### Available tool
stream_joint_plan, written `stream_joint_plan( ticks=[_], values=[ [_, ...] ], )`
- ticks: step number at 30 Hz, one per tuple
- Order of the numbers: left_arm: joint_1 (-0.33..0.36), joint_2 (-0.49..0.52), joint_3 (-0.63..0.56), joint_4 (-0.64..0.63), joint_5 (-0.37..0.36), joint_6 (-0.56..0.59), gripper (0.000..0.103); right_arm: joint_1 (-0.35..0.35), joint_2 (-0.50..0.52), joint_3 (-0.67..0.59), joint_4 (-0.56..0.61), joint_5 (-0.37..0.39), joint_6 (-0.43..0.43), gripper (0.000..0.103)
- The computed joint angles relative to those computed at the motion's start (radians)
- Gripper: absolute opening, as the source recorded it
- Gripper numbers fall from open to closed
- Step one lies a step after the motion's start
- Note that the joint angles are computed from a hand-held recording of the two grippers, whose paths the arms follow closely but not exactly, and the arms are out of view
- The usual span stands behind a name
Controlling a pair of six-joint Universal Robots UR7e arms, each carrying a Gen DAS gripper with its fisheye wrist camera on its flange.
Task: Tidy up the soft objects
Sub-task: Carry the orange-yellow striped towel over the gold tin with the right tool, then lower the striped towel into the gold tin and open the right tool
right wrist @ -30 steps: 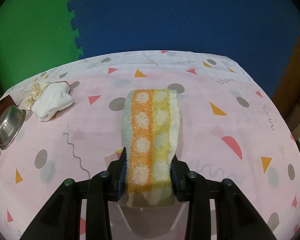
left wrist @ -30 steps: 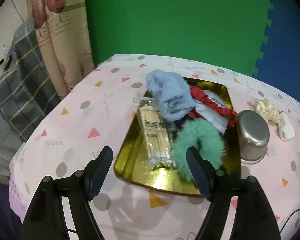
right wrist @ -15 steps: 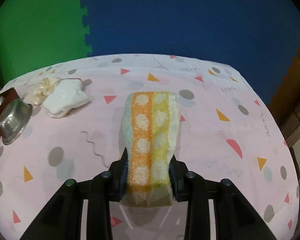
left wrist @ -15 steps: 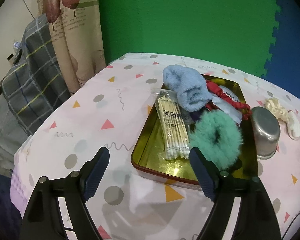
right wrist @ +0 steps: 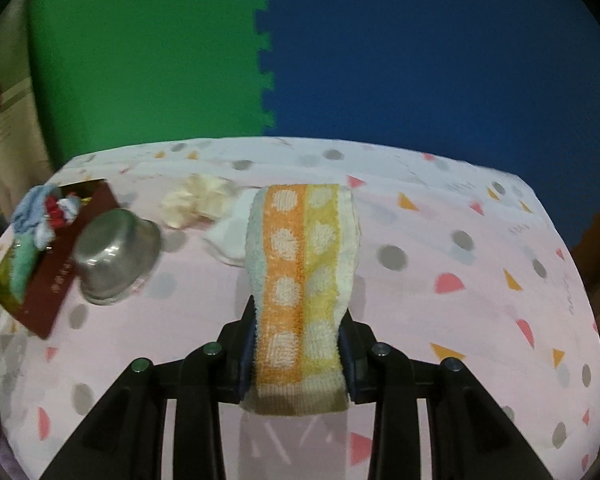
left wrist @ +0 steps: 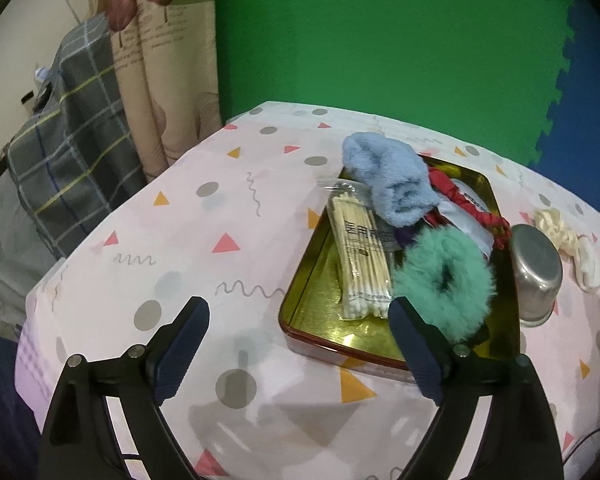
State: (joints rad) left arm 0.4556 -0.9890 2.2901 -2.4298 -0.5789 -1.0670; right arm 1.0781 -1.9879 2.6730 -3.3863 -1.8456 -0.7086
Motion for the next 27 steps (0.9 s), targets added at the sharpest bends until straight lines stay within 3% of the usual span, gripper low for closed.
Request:
stream_joint_plan(
  ticks=[10,16,22,27],
  values=[
    [0.005,-0.027,0.012,0.014,0.002,-0.061,0.092,0.271,0.176,-0.036,-0.027,-0.124,0.061,0.034],
    [0.009,-0.056,0.013,0.091,0.033,-0.142,0.093,0.422,0.309,-0.073,-0.032,-0.151,0.104,0.034],
    [0.017,-0.095,0.013,0.207,0.067,-0.267,0.093,0.532,0.438,-0.113,-0.035,-0.146,0.125,0.034],
    [0.032,-0.118,0.02,0.212,0.062,-0.3,0.093,0.597,0.56,-0.149,-0.038,-0.144,0.131,0.034]
  ],
)
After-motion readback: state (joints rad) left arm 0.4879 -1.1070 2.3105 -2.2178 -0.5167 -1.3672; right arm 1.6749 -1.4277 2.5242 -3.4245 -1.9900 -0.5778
